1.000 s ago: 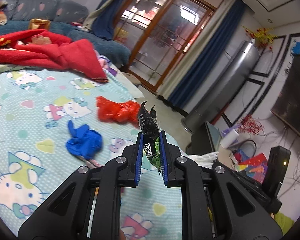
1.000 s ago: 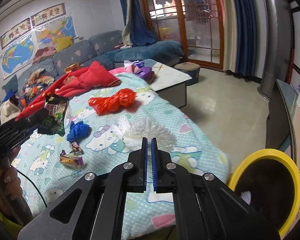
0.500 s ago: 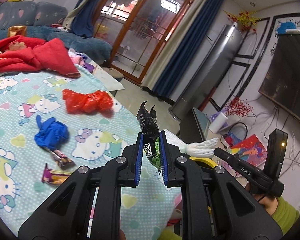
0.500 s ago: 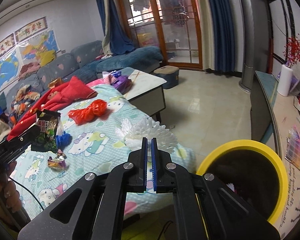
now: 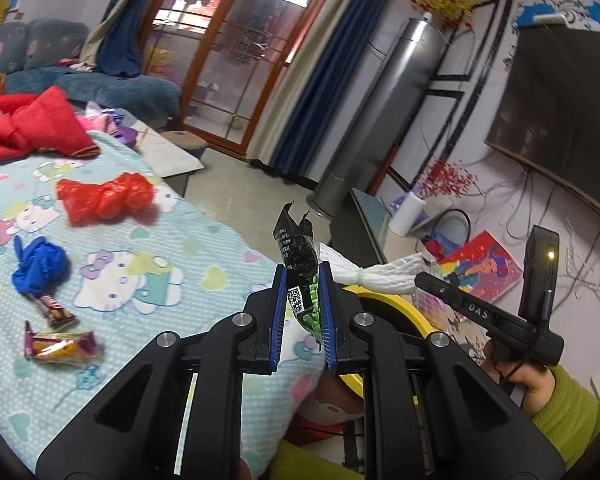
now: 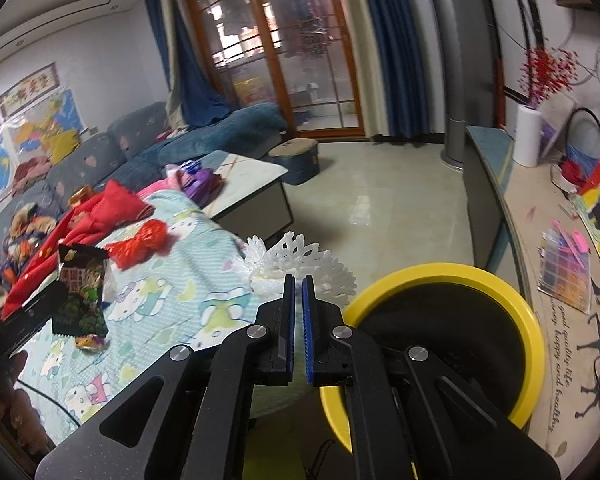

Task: Collect trash
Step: 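Carry the green snack packet and white foam net over the bin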

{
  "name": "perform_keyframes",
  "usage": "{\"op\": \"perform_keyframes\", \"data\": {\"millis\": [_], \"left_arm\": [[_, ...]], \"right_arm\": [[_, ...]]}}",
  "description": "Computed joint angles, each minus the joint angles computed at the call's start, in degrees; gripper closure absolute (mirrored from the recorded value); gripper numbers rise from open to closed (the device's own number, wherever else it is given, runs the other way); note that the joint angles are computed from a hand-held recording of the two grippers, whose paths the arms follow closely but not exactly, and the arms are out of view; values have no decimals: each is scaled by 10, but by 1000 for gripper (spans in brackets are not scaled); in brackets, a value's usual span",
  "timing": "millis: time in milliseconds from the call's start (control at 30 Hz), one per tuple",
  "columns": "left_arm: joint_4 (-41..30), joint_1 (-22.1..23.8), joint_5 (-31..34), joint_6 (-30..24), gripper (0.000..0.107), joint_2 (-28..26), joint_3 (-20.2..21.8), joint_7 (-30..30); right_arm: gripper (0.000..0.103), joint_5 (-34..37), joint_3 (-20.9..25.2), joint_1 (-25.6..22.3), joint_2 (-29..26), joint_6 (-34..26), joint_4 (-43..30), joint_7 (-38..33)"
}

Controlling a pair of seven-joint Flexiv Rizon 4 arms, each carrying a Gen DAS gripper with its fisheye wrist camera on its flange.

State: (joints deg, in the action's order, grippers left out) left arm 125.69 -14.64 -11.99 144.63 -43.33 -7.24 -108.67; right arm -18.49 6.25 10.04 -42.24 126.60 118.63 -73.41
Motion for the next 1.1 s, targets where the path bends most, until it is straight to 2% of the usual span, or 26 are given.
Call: {"op": "perform_keyframes", "data": {"millis": [533,1100], "left_arm": [[-98,-18,35,-90,96,-36,-21,61],[-184,-26,57,-190,96,-69,-41,105]], "right_arm": [[99,41,-21,-26,-8,16,9,22],[99,67,-34,-44,-19,-1,12,32]]}}
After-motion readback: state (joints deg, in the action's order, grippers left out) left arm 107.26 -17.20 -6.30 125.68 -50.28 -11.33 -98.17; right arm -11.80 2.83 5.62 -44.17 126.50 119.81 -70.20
